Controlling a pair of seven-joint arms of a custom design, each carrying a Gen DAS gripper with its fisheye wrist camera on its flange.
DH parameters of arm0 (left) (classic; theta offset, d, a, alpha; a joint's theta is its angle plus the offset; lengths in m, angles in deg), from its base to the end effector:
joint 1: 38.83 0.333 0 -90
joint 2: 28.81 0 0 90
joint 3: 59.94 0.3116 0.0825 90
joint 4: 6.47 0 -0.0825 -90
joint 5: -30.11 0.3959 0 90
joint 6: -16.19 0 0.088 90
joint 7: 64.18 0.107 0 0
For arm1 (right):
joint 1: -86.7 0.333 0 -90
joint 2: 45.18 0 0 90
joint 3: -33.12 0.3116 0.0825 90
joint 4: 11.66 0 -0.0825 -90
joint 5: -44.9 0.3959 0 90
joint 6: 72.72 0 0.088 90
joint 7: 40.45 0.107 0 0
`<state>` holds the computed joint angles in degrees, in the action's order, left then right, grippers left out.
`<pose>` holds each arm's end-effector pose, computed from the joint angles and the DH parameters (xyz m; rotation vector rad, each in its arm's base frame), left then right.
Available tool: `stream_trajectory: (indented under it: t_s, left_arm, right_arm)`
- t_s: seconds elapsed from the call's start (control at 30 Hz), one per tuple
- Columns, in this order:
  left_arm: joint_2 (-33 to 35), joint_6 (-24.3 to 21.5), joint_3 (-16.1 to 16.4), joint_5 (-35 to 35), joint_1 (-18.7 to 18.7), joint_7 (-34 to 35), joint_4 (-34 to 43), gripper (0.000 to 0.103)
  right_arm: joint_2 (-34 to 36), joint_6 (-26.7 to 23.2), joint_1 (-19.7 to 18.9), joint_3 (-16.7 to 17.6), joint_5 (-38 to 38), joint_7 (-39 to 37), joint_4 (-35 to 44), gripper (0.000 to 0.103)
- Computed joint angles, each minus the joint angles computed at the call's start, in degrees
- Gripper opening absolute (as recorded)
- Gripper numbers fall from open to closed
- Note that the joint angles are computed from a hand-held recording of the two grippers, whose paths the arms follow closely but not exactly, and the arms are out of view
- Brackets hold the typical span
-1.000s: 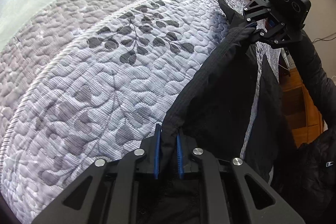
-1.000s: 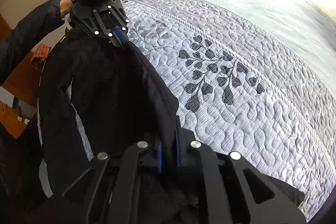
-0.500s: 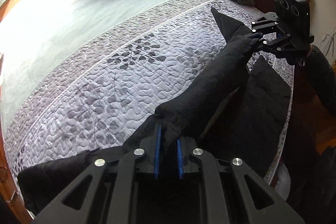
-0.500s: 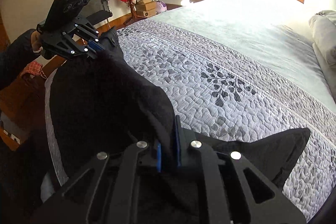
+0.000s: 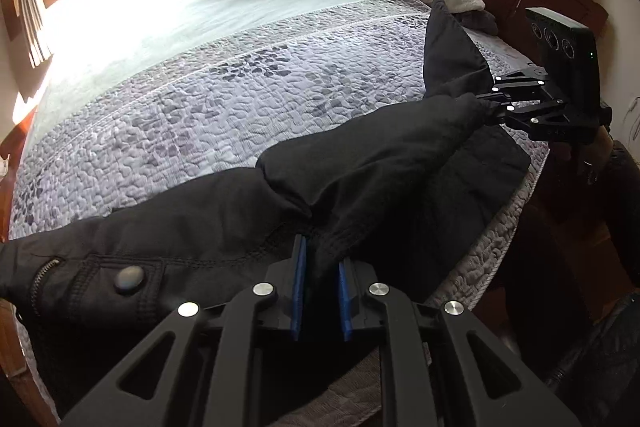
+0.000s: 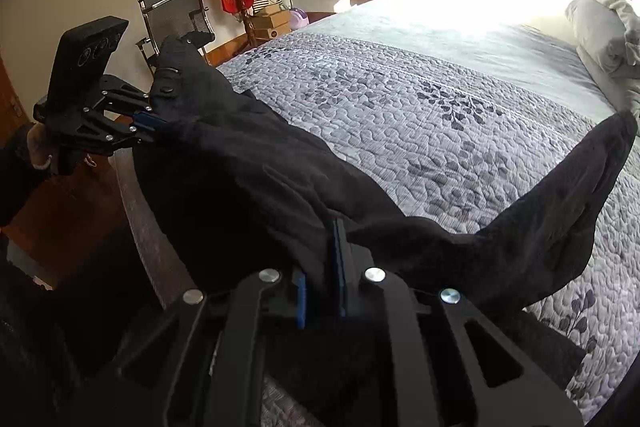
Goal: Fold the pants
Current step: 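Carry the held hems over toward the waistband and lower them with both grippers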
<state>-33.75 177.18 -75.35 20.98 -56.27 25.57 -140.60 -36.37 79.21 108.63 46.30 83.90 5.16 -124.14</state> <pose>0.4616 -0.2906 0.4178 -1.5251 2.3996 -0.7564 0.5342 0.3478 0.4426 -2.2770 0.8544 -0.0760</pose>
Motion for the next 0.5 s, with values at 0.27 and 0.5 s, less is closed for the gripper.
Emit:
stream_trajectory:
  t_s: [0.27, 0.5]
  left_arm:
    - [-0.37, 7.72, -1.97, -6.78, -3.42, -6.45, -8.48, 0.017]
    - [3.15, 10.56, -4.18, 15.03, -0.85, -28.44, -10.0, 0.018]
  right_arm:
    - [-4.61, 3.57, 2.03, -0.51, 3.39, 3.33, -10.72, 0.01]
    - [-4.31, 5.26, 3.37, -0.68, 5.07, 6.19, -15.5, 0.01]
